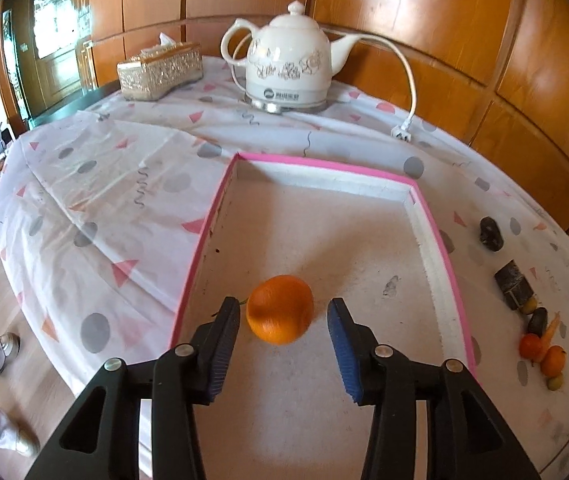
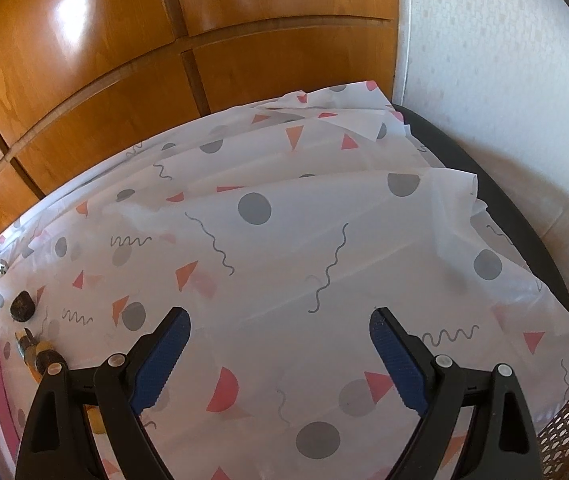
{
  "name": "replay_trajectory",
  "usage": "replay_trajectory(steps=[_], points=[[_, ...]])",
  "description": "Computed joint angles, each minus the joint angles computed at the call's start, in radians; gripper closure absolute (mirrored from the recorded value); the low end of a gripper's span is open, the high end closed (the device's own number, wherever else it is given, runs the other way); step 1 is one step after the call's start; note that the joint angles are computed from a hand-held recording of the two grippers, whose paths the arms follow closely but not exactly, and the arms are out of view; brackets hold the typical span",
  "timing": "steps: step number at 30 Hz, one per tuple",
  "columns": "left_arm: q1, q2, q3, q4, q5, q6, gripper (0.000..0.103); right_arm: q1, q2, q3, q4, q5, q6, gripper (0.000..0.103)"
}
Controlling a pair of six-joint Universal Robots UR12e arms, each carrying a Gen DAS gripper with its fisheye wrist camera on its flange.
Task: Organize fruits
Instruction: 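Carry the orange into the pink-rimmed tray and open the left gripper, then move the right gripper toward the small yellow potato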
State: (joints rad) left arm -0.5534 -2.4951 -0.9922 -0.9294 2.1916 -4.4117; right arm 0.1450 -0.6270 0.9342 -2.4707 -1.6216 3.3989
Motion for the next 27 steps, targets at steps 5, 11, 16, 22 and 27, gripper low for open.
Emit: replay_trajectory(steps=[5, 11, 16, 22, 27], points=[[-0.016, 0.022, -0.028, 0.033, 0.041, -0.02, 0.041, 0.005, 0.004, -0.006, 0.004, -0.001, -0.038, 0.01], [-0.025, 0.051, -0.074, 0.036, 0.048, -0.098, 0.032, 0.01, 0.006, -0.008, 0.005, 0.013, -0.075, 0.01], [-0.031, 0.07, -0.107, 0.023, 0.068, -0.153, 0.028, 0.012, 0.009, -0.015, 0.025, 0.066, -0.128, 0.01], [-0.036, 0.093, -0.151, 0.028, 0.071, -0.208, 0.026, 0.025, 0.009, -0.013, 0.045, 0.093, -0.198, 0.01], [-0.037, 0.104, -0.173, 0.02, 0.062, -0.25, 0.025, 0.033, 0.008, -0.009, 0.062, 0.11, -0.23, 0.01]])
